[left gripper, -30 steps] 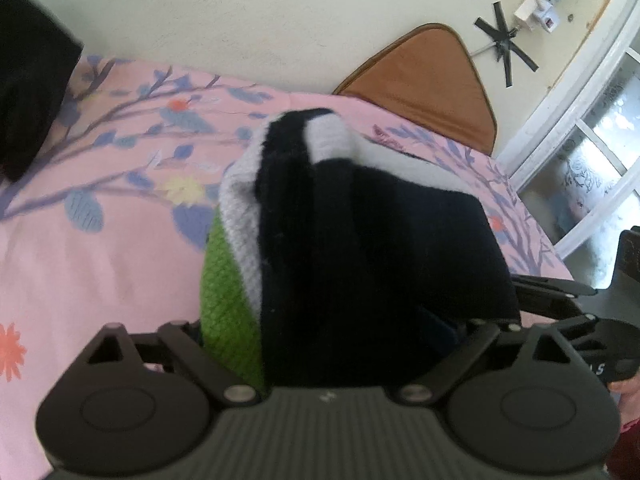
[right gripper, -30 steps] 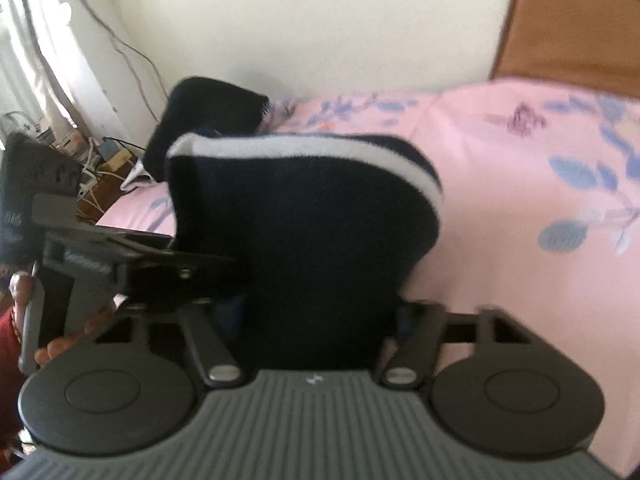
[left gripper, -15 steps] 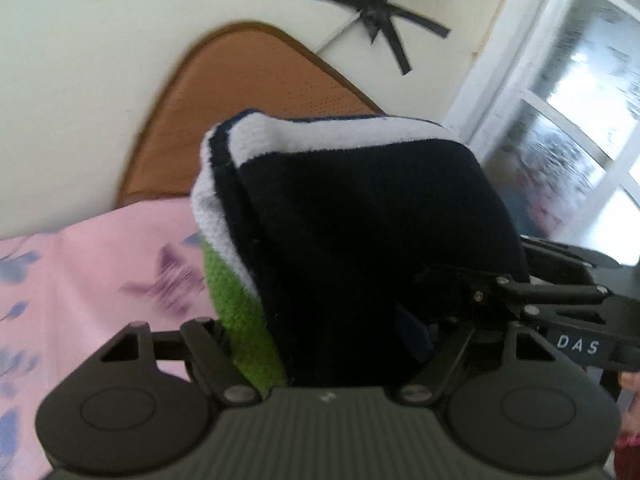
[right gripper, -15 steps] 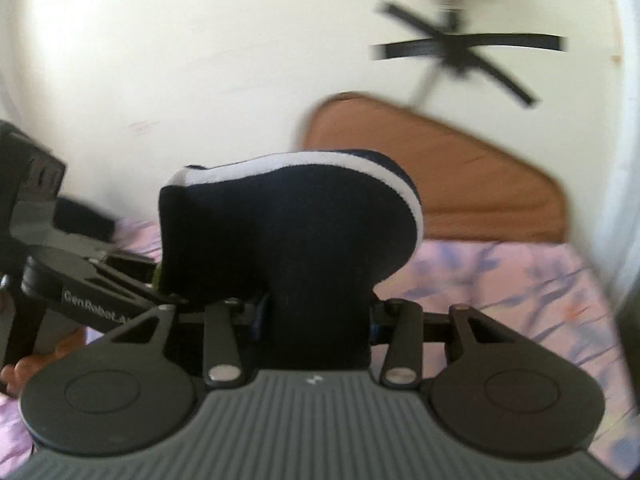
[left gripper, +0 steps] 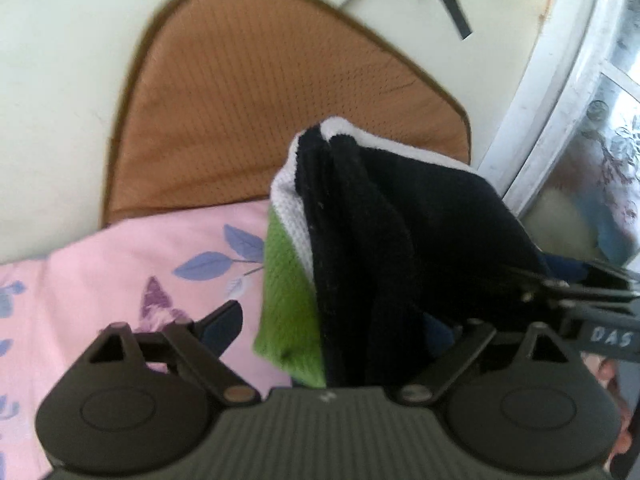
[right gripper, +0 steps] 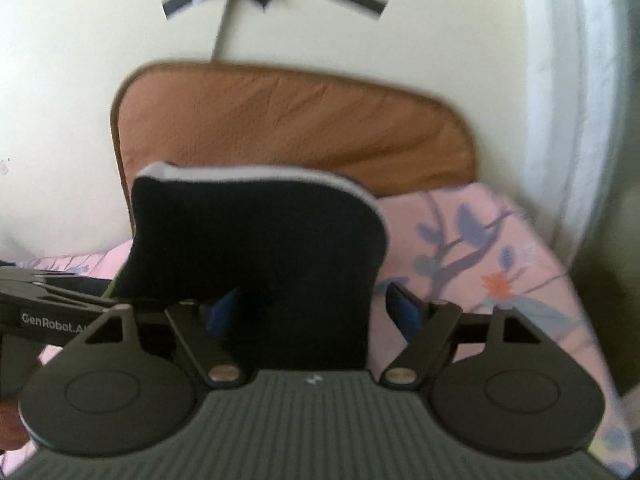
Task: Fold small clothes
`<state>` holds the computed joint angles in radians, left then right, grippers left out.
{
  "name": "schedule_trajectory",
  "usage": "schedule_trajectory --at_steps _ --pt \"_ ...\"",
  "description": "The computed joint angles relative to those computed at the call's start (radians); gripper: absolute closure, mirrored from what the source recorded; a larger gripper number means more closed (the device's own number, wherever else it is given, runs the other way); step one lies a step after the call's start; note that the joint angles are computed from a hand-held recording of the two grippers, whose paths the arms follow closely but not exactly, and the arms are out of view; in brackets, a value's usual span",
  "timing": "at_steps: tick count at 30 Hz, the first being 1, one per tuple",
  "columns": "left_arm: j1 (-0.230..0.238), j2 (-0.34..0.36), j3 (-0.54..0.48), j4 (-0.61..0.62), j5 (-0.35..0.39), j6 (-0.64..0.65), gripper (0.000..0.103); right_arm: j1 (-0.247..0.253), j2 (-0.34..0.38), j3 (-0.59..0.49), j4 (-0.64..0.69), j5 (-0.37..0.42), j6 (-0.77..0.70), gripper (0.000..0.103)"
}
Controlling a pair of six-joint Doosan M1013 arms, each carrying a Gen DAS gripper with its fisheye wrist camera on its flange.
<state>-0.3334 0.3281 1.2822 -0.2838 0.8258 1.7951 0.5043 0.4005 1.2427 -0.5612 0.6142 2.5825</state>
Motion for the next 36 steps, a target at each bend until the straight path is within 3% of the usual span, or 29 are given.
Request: schedule_trajectory --at_steps 2,5,7,10,12,19,24,36 --pt "-0.001 -0.040 0.042 0.006 -0.038 0.025 0.009 0.031 -0.024 0.027 -0.135 0.020 0.130 0.018" --pt "-0.013 -0.134 0.163 0.061 -0.161 0.042 0.000 0.076 -0.075 0.094 -0.270 0.031 0.273 0.015" --pt "-0.024 -0.199 0.247 0.132 -0.256 0.020 0.000 0.100 -0.101 0.133 -0.313 0.030 0.325 0.011" --pt "-0.039 -0.267 0.325 0.216 -0.313 -0.022 0.000 0.149 -0.143 0.194 -0.332 0.033 0.404 0.006" --pt "-0.048 -0.308 0.365 0.258 -0.314 -0.053 0.000 0.172 -0.159 0.217 -0.324 0.034 0.435 0.005" --pt "-0.022 -0.410 0.454 0.155 -0.303 0.025 0.000 0.258 -0.172 0.215 -0.262 0.105 0.405 0.003" --pt "-0.014 -0.464 0.505 0.150 -0.307 0.034 0.000 0.313 -0.169 0.196 -0.265 0.173 0.377 0.001" --pt "0.025 -0.511 0.543 0.025 -0.316 0.111 0.000 0.358 -0.172 0.165 -0.256 0.234 0.347 0.000"
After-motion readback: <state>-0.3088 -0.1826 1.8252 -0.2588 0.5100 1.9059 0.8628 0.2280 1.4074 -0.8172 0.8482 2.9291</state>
